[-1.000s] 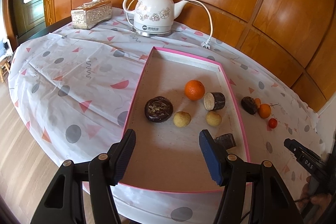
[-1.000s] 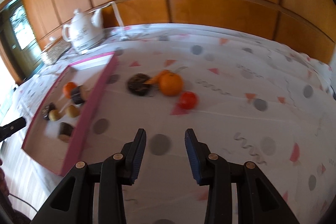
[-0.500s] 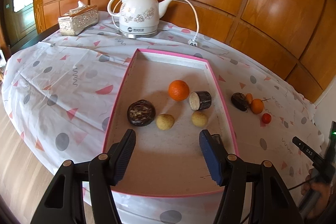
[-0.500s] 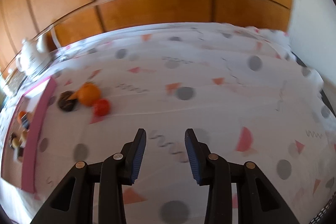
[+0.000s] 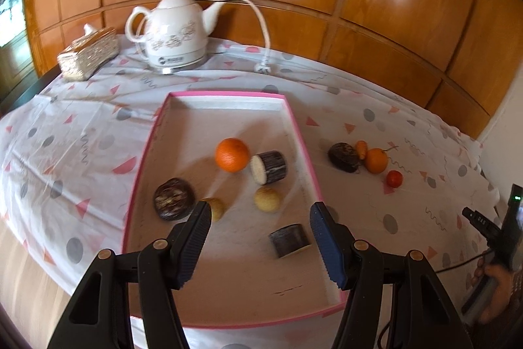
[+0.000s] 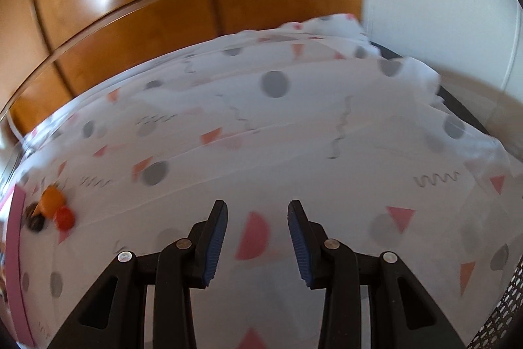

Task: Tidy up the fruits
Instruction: 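Withdraw the right tool and move the left tool toward the carrot, then close the left tool on the orange carrot and lift it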

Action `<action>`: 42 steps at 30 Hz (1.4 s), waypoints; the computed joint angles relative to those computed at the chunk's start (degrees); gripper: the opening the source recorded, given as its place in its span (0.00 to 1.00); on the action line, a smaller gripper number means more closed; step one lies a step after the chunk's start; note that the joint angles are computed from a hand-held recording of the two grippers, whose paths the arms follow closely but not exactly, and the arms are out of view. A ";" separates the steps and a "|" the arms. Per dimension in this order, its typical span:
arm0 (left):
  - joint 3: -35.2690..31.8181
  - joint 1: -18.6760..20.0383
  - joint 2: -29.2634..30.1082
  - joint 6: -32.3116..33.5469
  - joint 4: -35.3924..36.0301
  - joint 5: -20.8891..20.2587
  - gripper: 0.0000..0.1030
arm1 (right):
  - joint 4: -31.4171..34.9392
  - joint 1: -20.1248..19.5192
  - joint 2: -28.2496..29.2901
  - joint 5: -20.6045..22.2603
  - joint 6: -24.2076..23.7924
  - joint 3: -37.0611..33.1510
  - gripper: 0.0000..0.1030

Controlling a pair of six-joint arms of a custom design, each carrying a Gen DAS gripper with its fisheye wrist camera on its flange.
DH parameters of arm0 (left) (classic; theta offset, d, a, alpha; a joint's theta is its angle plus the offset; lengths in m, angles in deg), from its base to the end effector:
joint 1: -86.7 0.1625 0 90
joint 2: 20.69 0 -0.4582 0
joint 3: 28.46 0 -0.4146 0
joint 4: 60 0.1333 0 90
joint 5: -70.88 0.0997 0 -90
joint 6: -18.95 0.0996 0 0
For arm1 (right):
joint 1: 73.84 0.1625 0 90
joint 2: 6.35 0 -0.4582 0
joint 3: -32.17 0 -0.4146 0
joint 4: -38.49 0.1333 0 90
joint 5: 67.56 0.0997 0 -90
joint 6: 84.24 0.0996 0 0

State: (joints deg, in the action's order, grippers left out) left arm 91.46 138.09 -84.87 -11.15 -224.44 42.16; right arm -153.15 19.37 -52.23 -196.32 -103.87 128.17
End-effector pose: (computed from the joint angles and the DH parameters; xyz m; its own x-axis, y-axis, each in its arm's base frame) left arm -0.1663 -0.5618 0.2189 -0.7731 -0.3019 -0.5579 0.2351 0.6805 -0.6940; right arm 0.1105 -0.7026 0.2030 -0.7474 0.2111 0.6299 -0.3036 0.7349 -0.6065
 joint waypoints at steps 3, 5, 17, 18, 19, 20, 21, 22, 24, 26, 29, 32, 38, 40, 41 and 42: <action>-1.98 0.07 1.83 4.13 -1.01 -1.36 0.62 | 0.09 -0.67 0.29 -0.73 1.30 -0.81 0.38; -3.28 0.23 2.93 6.38 -1.41 -1.92 0.62 | 0.24 -1.04 0.35 -0.94 1.90 -0.88 0.38; -16.52 4.52 10.10 15.33 2.86 -13.40 0.50 | -1.49 -1.88 1.17 -0.02 -0.55 -1.04 0.46; -17.46 4.80 10.62 15.59 3.48 -13.82 0.48 | -1.53 -1.86 1.18 0.05 -0.67 -0.99 0.47; -18.98 5.29 11.52 16.09 4.46 -14.63 0.44 | -1.52 -1.88 1.21 0.18 -0.83 -1.01 0.49; -20.52 5.76 12.38 16.69 5.51 -15.55 0.39 | -1.54 -1.86 1.23 0.26 -0.90 -0.96 0.49; -21.64 6.03 13.06 17.28 6.09 -16.14 0.38 | -1.53 -1.87 1.22 0.38 -0.95 -0.93 0.51; -22.58 6.22 13.68 17.93 6.39 -16.48 0.36 | -1.55 -1.90 1.23 0.53 -1.02 -0.91 0.52; -25.00 6.71 15.23 19.77 6.91 -17.13 0.33 | -1.56 -1.89 1.29 0.67 -1.22 -0.90 0.54; -27.41 7.35 16.52 20.48 8.21 -18.62 0.29 | -1.55 -1.87 1.37 0.77 -1.51 -0.92 0.56; -31.13 8.43 18.48 20.67 11.17 -20.19 0.27 | -1.59 -1.86 1.47 0.86 -1.71 -0.96 0.58; -35.45 9.90 20.49 18.76 15.42 -22.64 0.25 | -1.54 -1.91 1.49 1.13 -1.81 -0.98 0.59; -43.50 11.78 24.87 16.12 23.41 -25.48 0.24 | -1.65 -2.04 1.30 1.65 -2.00 -0.68 0.62; -46.15 12.29 26.41 15.41 26.15 -25.81 0.24 | -1.71 -2.03 1.27 1.71 -1.96 -0.59 0.62; -47.21 12.43 27.04 15.16 26.81 -25.49 0.24 | -1.69 -2.05 1.22 1.81 -1.88 -0.54 0.62; -48.16 12.50 27.52 15.06 27.90 -25.10 0.24 | -1.72 -2.05 1.17 1.89 -1.82 -0.46 0.62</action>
State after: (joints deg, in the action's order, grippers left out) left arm 43.31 150.59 -57.35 3.91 -196.54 17.05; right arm -154.86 17.32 -51.06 -194.43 -105.68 127.71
